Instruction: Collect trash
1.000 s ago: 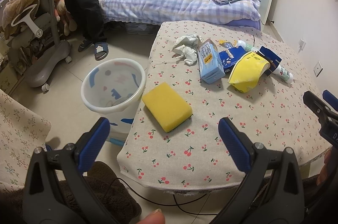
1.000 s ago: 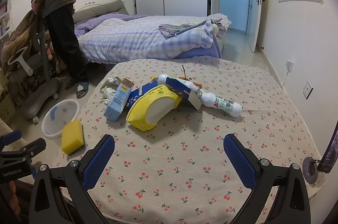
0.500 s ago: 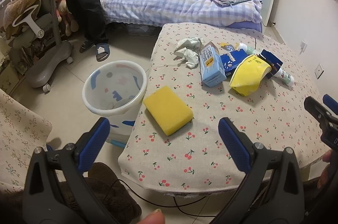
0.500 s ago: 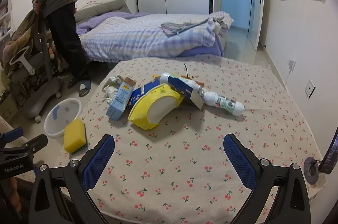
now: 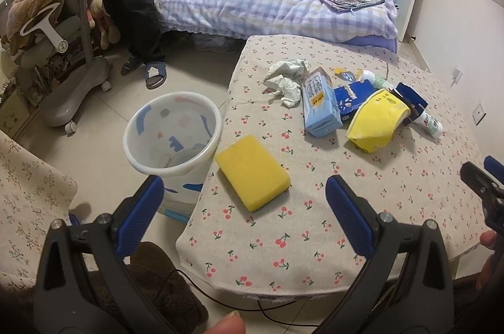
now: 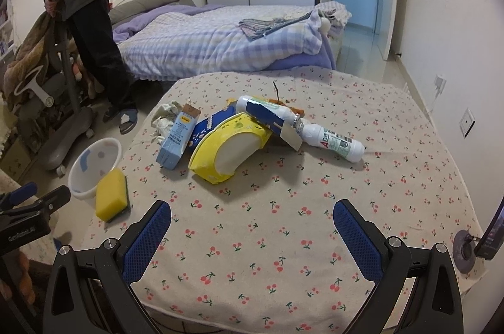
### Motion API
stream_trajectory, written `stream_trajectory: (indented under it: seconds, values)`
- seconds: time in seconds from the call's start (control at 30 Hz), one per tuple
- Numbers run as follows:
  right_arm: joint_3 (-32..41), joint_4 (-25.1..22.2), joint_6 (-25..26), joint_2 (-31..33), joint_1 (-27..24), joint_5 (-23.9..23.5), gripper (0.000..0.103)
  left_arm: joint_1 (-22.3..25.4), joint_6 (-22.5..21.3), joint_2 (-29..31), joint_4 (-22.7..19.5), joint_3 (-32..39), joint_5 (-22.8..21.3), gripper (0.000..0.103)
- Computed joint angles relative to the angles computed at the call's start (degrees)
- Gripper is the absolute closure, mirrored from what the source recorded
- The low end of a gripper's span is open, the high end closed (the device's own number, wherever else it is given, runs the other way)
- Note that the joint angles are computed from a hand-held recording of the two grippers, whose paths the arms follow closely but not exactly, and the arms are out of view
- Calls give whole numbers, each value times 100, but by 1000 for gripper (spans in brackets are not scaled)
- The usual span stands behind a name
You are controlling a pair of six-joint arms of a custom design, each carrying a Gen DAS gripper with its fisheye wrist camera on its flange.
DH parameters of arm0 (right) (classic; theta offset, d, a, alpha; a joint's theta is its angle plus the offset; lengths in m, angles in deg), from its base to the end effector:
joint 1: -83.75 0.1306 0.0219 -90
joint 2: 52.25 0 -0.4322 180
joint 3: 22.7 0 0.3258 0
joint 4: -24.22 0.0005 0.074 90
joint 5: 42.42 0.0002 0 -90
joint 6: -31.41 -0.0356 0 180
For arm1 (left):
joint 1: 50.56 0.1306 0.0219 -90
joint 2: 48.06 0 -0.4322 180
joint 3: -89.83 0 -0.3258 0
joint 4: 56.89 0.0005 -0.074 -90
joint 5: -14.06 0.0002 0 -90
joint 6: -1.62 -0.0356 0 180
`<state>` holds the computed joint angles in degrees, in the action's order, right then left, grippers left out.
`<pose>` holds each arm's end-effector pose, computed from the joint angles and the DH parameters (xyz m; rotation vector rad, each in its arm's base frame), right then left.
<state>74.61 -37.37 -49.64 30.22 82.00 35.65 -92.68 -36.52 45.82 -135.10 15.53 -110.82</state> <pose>0.3547 -0.0040 0.5631 -0.2466 2.3569 0.1588 0.3183 -0.2610 0.5339 -0.3640 2.3994 0.1488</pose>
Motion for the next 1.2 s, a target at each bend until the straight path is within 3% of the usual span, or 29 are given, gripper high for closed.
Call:
stream_trajectory:
  seconds: [0.47,0.6,0.8,0.93,1.13,1.2]
  values:
    - [1072,-828,324,607,-99,-324,0,183,-28,308,-263,443,-18,1]
    - [1675,-1310,454,1031,-104,-24,0,342,-110,569,-604,828,155,1]
    - [2605,-2056,406,1895,-427,123,0,789,-455,1070,-892,1538,1133,1]
    - [3009,-2368,297,2446,-634,172,0,1013,-1094,1727,-1278,2381,1770,1]
    - [3768,-2981,184,3181,-846,213,0,1385,-1183,2294,-906,2857,3013,2]
    - [4021,-3060,159,3368,-913,193,0,1437,-1194,2446,-819,2946,3206,8]
